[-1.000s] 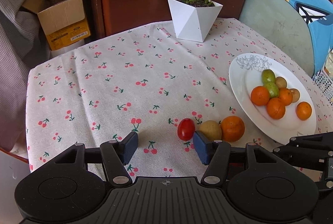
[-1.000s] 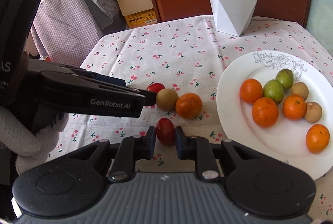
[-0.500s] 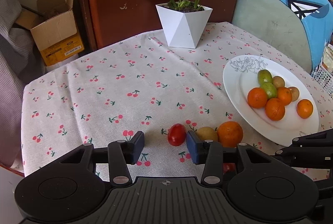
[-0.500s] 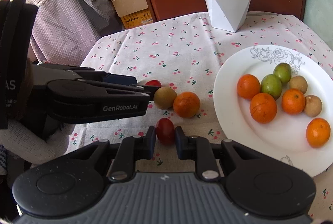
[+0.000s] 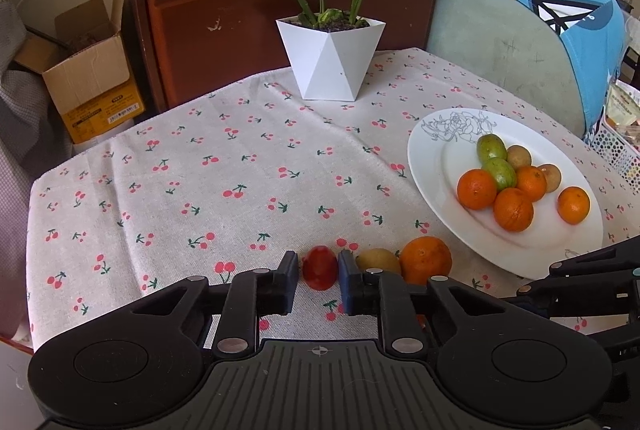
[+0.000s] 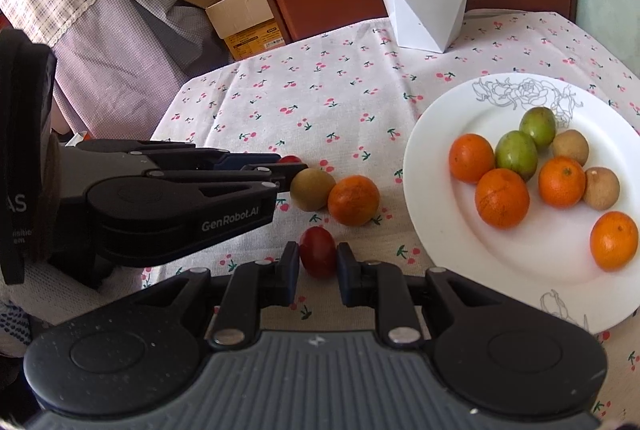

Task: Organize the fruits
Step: 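Grasp a red cherry tomato with the left tool, then lower the cherry tomato onto the plate and open the left tool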

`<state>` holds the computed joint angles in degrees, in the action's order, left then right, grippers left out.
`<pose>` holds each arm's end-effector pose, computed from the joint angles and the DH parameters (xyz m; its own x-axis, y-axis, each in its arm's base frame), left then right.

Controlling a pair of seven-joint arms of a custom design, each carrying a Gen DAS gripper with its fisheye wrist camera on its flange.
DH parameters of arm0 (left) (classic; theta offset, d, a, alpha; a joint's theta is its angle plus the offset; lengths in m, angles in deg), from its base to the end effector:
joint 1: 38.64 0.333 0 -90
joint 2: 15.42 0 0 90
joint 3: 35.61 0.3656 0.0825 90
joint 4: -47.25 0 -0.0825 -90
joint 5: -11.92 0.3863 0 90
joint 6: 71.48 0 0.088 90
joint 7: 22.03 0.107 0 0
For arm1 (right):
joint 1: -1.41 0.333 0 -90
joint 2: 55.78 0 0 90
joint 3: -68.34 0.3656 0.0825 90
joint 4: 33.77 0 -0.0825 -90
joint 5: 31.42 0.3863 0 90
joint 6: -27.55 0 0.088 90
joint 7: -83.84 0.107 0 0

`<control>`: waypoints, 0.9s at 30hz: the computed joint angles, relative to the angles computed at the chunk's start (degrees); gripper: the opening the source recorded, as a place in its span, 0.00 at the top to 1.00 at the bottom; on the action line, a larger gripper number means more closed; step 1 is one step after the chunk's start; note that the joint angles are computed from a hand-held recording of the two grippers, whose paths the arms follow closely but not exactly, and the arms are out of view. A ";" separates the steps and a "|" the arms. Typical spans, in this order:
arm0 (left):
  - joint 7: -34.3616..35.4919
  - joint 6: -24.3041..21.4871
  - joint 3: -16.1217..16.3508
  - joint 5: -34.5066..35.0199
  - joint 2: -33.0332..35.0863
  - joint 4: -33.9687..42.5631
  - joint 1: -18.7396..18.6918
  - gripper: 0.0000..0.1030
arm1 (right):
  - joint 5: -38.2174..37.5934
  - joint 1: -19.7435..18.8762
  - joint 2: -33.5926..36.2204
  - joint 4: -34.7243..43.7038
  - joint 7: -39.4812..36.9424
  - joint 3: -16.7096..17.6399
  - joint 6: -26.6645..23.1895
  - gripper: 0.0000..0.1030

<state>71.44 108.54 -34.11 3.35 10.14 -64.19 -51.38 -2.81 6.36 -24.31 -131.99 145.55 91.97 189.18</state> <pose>0.6814 -0.1244 0.3823 -0.1330 -0.9899 0.0494 -0.7298 0.0641 -0.6806 0.6812 0.2828 0.3914 0.4970 -0.8080 -0.3165 -0.7737 -0.2474 -0.5833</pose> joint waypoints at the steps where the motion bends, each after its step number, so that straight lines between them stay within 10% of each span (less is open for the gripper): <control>1: -0.07 0.03 -0.33 -0.21 -0.02 -0.01 0.25 0.84 | 0.12 -0.10 0.02 0.02 0.08 0.06 -0.05 0.81; 18: -2.37 2.74 -0.47 -2.80 -1.68 -0.02 0.12 0.85 | 5.98 -4.11 0.21 1.05 -4.37 4.34 3.90 0.81; 27: -0.97 3.86 -7.95 -6.05 -0.96 3.63 5.32 0.85 | 8.67 -8.25 0.54 2.87 -1.83 6.50 11.16 0.81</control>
<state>70.47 112.40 -42.07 -2.70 9.17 -60.56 -46.06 5.86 -1.89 -23.77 -129.12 143.72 98.47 200.34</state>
